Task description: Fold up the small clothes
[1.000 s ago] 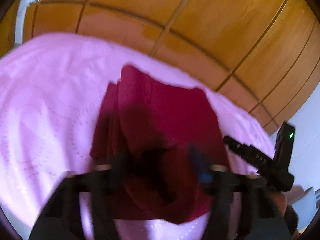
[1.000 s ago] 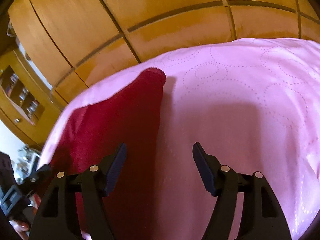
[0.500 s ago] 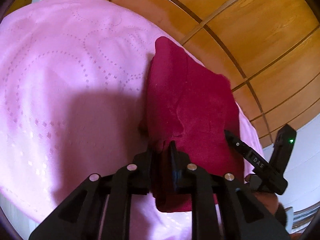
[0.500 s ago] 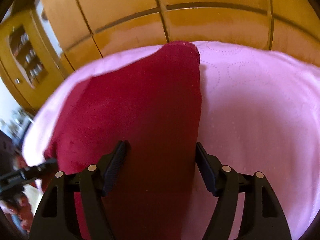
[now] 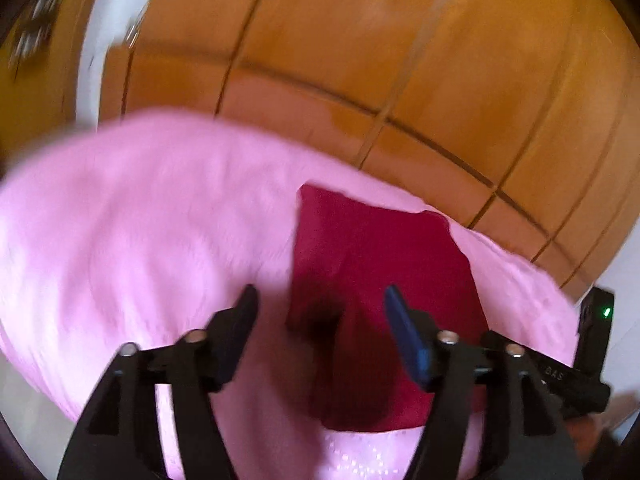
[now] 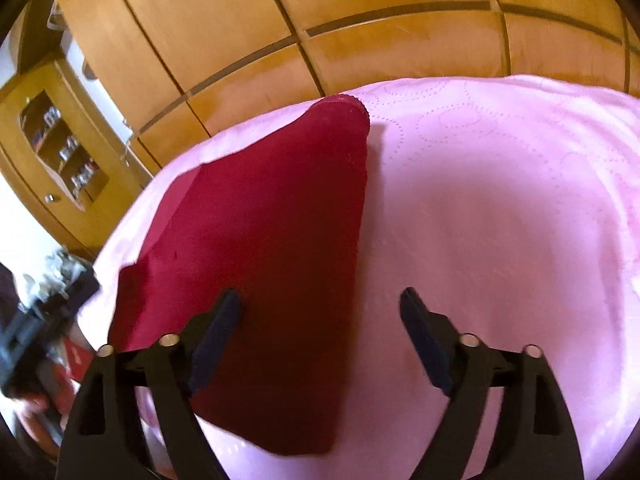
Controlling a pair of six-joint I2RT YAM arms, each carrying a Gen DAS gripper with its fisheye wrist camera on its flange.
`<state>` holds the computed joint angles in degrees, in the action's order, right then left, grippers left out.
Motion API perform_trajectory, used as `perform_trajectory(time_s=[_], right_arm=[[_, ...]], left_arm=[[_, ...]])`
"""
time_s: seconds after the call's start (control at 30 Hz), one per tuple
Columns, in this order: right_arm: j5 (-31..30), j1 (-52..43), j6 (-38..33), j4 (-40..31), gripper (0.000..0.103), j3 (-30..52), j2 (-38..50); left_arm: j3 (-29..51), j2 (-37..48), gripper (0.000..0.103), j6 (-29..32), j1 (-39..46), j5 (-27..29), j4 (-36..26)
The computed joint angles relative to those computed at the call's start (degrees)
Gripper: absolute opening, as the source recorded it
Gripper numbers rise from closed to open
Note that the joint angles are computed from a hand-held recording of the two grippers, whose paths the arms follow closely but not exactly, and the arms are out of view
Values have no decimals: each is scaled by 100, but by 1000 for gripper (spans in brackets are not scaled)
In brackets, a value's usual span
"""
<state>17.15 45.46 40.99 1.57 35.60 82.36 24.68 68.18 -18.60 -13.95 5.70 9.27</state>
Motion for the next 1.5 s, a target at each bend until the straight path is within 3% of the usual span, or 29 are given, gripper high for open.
perform_trajectory(time_s=[0.1, 0.2, 0.27, 0.33, 0.4, 0.47, 0.6, 0.7, 0.83, 0.97, 1.1, 1.17, 1.27, 1.4, 1.5], right_arm=[[49, 139, -145, -181, 84, 295, 403], [-130, 302, -162, -193, 84, 522, 950], [116, 524, -225, -47, 84, 489, 1108], [147, 573, -325, 22, 84, 412, 1044], [-234, 379, -254, 40, 84, 321, 869], [-484, 184, -148, 67, 84, 147, 513], [35, 101, -78, 241, 84, -250, -452], [155, -86, -475, 348, 84, -190, -782], [-147, -448, -1236, 33, 58, 891, 147], [-750, -769, -1380, -210, 56, 1970, 1234], [-654, -897, -1553, -1057, 47, 2950, 2240], [-620, -942, -1670, -1196, 47, 3219, 2664], [-120, -756, -1764, -1218, 47, 3384, 2856], [374, -537, -1877, -795, 47, 2993, 2695], [597, -439, -1999, -626, 47, 2852, 2624]], left_arm=[[282, 537, 70, 409, -722, -663, 65], [581, 1457, 64, 454, -946, -1050, 117], [653, 2038, 64, 761, -973, -1312, 117], [404, 1970, 64, 646, -747, -902, 360], [356, 1866, 64, 569, -345, -231, 269], [342, 1744, 64, 500, -138, 94, 223], [194, 991, 64, 297, -83, 0, 204], [333, 700, 69, 284, -248, -280, 276], [1230, 1374, 70, 565, -676, -826, -39], [2308, 2525, 69, 841, -763, -968, -458], [3010, 3485, 69, 1040, -827, -1336, -853], [3261, 3948, 72, 1116, -700, -989, -963], [3125, 4064, 84, 1041, -513, -735, -605], [3063, 4128, 87, 616, -67, 244, -589], [2661, 3871, 87, 592, -204, -45, -270]])
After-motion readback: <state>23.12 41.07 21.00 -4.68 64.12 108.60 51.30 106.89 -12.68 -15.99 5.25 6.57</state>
